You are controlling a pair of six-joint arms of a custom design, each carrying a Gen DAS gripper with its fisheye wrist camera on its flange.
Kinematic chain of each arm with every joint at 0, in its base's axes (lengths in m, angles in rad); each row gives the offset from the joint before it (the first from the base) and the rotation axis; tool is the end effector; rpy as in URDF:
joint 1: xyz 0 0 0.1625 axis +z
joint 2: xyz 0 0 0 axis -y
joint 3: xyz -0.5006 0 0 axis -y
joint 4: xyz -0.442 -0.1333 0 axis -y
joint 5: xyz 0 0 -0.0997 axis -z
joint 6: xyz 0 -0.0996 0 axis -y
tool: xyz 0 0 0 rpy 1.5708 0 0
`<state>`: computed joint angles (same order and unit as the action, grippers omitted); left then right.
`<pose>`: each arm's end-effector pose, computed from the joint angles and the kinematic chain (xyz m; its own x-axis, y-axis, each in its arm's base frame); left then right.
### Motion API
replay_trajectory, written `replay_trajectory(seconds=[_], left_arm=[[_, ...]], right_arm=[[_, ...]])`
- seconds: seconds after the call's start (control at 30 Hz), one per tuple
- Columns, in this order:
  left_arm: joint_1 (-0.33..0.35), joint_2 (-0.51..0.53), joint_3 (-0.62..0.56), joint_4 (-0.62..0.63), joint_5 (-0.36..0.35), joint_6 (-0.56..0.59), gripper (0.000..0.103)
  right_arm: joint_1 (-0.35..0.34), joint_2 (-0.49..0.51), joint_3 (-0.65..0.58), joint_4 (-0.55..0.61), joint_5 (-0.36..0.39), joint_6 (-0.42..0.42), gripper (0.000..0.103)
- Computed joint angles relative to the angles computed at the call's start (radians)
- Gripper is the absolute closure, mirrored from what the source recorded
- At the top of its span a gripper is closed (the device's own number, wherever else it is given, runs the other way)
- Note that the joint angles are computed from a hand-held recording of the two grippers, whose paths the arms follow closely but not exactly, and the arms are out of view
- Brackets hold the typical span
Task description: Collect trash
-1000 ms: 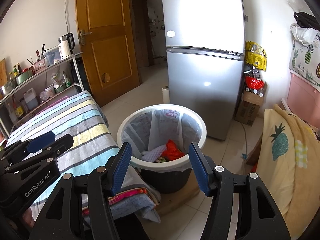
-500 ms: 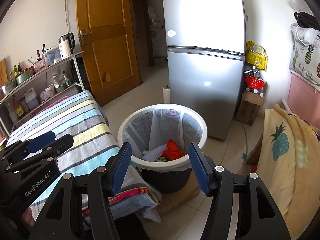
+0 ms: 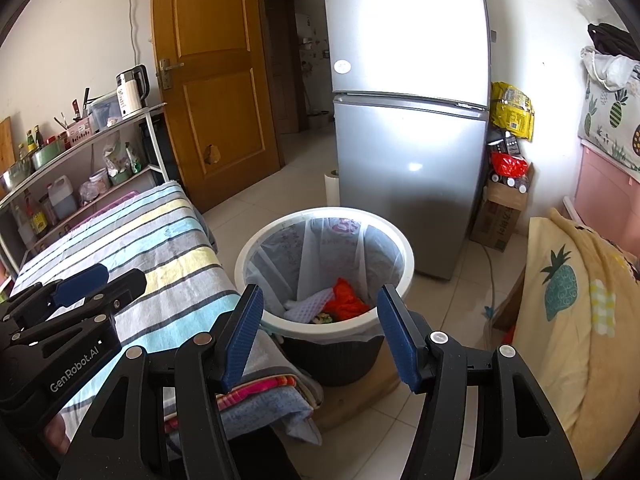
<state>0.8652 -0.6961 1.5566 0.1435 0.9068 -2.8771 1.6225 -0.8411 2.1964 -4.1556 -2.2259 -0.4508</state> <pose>-0.2606 -0.6061 0.0287 -0.6427 0.4177 -0.6422 0.7409 0.5522 -0.3824 0.1002 -0.5316 0.1714 -0.7320 0.3335 0.5941 -0.3735 0.5328 -0.7593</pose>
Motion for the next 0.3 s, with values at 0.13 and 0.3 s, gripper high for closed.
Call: replay_trajectory(seconds=[0.13, 0.3], left_arm=[[0.0, 0.002, -0.003, 0.002, 0.0, -0.003, 0.058], [0.0, 0.002, -0.003, 0.002, -0.002, -0.002, 0.058]], right_arm=[[0.0, 0.0, -0.001, 0.0, -0.001, 0.0, 0.043], [-0.001, 0.002, 0.0, -0.003, 0.001, 0.0, 0.043]])
